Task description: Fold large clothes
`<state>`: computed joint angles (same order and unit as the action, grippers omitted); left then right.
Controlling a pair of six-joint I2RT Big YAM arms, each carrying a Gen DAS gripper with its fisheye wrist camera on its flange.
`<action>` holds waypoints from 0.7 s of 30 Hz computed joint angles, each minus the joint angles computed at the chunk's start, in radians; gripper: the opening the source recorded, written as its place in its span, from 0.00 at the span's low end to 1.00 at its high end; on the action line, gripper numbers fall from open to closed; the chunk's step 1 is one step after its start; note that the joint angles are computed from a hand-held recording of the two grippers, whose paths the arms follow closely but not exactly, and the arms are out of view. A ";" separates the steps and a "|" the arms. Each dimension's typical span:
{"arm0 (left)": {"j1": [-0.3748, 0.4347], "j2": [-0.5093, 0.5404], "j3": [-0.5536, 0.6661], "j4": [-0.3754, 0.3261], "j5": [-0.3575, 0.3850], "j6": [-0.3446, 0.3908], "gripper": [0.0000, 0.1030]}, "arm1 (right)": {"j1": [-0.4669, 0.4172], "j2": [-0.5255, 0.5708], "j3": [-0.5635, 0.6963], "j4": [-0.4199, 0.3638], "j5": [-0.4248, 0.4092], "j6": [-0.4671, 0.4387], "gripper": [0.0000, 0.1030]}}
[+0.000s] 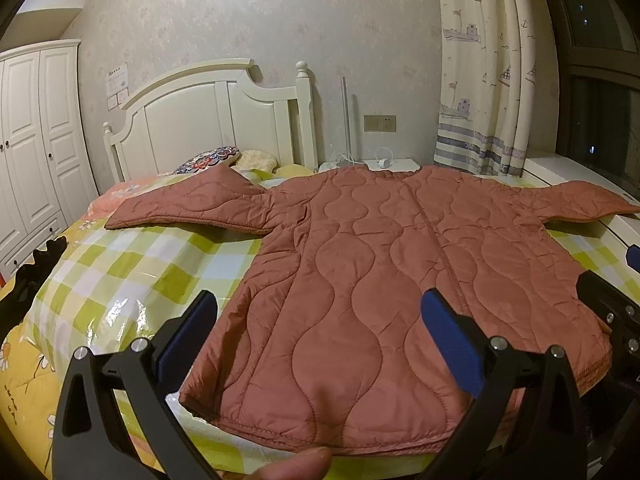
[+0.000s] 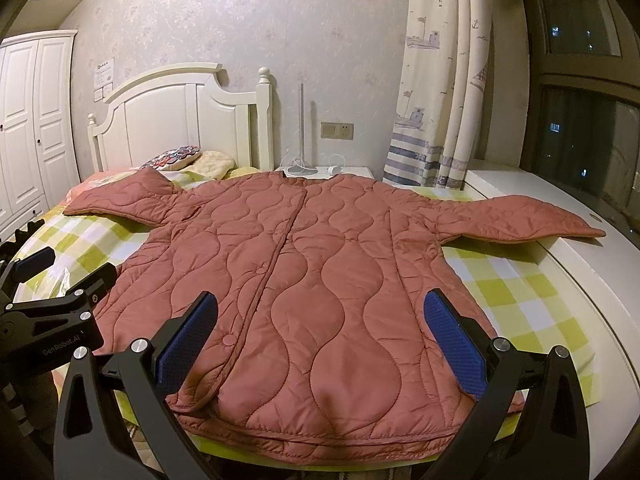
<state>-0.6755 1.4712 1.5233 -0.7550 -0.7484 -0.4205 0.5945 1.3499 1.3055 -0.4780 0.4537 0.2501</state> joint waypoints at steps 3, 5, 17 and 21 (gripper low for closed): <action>0.000 0.001 0.001 -0.001 0.001 0.000 0.98 | -0.002 0.001 0.002 -0.006 -0.007 0.002 0.96; 0.001 0.000 -0.001 -0.002 0.002 -0.002 0.98 | -0.002 -0.001 0.001 -0.005 -0.009 0.006 0.96; 0.003 0.000 -0.005 0.000 0.005 -0.002 0.98 | -0.002 -0.001 -0.004 -0.006 -0.014 0.012 0.96; 0.005 -0.007 -0.017 0.004 0.008 -0.006 0.98 | -0.008 -0.002 -0.008 -0.006 -0.024 0.015 0.96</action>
<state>-0.6706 1.4639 1.5058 -0.7511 -0.7406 -0.4260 0.5862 1.3475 1.2973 -0.4837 0.4300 0.2646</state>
